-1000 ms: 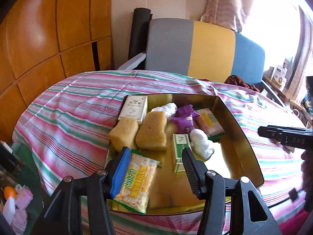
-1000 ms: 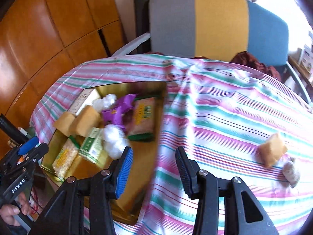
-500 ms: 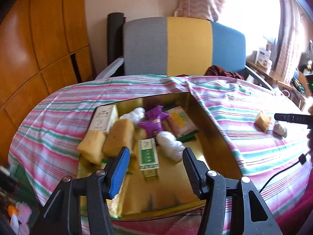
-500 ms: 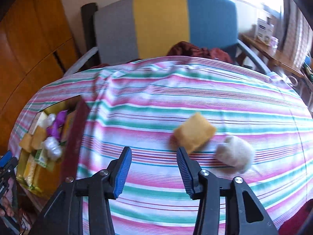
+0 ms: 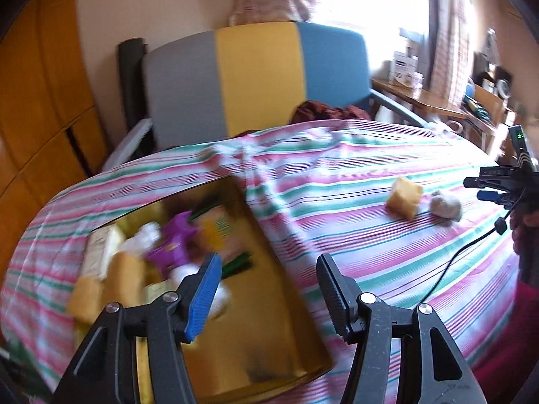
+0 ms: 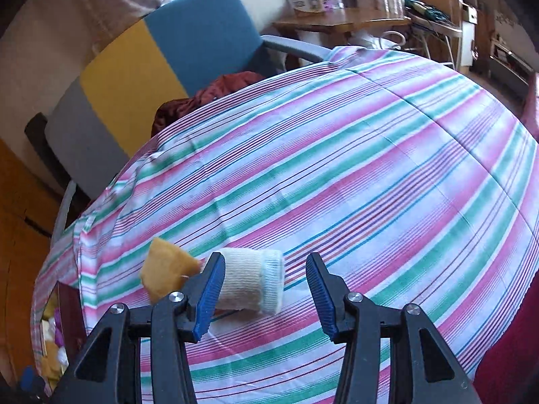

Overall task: Organize objects
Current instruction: 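Move both tools back to the yellow sponge and white sock, then grasp the yellow sponge with the left gripper while the right gripper grasps the white sock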

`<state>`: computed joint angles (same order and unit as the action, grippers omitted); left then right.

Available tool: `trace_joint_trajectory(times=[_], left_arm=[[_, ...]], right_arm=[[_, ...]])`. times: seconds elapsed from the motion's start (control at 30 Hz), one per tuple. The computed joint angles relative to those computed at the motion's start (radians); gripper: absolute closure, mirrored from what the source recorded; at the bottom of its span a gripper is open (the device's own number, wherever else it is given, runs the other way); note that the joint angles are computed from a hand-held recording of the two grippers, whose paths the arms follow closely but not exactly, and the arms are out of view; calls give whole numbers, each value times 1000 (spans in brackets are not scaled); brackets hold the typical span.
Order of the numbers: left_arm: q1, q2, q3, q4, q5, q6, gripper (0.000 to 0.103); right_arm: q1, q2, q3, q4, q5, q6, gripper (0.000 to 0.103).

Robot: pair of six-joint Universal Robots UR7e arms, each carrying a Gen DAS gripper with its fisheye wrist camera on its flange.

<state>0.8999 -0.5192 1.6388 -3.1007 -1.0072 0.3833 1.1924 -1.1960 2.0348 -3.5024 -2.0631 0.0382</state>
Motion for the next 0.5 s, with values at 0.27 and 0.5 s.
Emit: trace_joint_trajectory(times=[0.27, 0.5], left_arm=[[-47, 153, -184, 165, -89, 10, 43], [-69, 318, -396, 299, -164, 128, 22]], right_arm=[[-36, -36, 29, 15, 60, 86, 52], [-56, -52, 40, 47, 117, 110, 52]])
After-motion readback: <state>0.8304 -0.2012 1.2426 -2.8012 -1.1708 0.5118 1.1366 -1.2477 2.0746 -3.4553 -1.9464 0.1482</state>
